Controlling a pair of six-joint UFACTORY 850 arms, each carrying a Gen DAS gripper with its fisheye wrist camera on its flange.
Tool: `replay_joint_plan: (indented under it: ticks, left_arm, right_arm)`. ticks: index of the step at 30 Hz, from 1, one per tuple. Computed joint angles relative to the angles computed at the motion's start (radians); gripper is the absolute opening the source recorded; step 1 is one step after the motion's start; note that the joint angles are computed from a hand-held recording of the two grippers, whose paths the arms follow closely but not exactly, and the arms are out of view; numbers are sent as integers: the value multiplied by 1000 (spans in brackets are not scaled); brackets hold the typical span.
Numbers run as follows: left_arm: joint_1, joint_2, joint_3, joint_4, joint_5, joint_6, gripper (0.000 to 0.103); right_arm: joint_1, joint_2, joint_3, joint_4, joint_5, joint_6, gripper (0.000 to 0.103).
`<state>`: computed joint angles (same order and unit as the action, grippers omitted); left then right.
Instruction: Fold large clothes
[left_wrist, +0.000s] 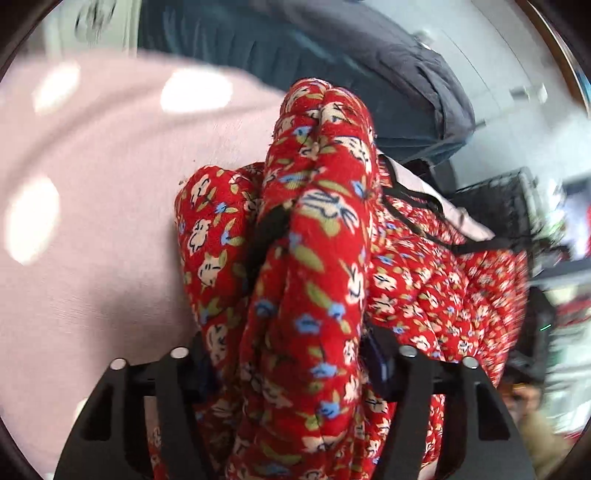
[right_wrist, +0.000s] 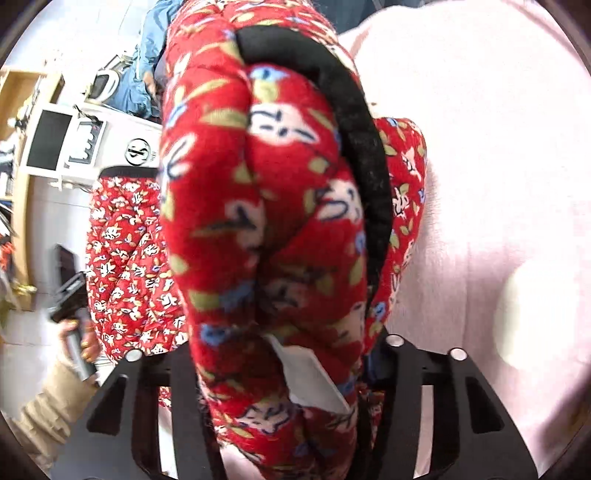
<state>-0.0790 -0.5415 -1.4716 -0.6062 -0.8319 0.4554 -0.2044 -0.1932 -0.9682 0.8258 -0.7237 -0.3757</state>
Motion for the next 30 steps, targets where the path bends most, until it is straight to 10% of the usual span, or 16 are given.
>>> replay_joint_plan:
  ticks: [5,19,26,30]
  left_arm:
    - [-68,147,90,143,109,-85,48]
    - [-125,427,302,149,98,-58,45]
    - [-91,402,274,156,143,-164,45]
    - [57,453,307,147,152,-167,45]
  right_arm:
    - [72,86,10,-132,51,151,43]
    - [157,298,64,-296,-57,334,42]
    - [307,181,-105,-342,-59,326,42]
    - [420,-24,-353,-333,-84,267,42]
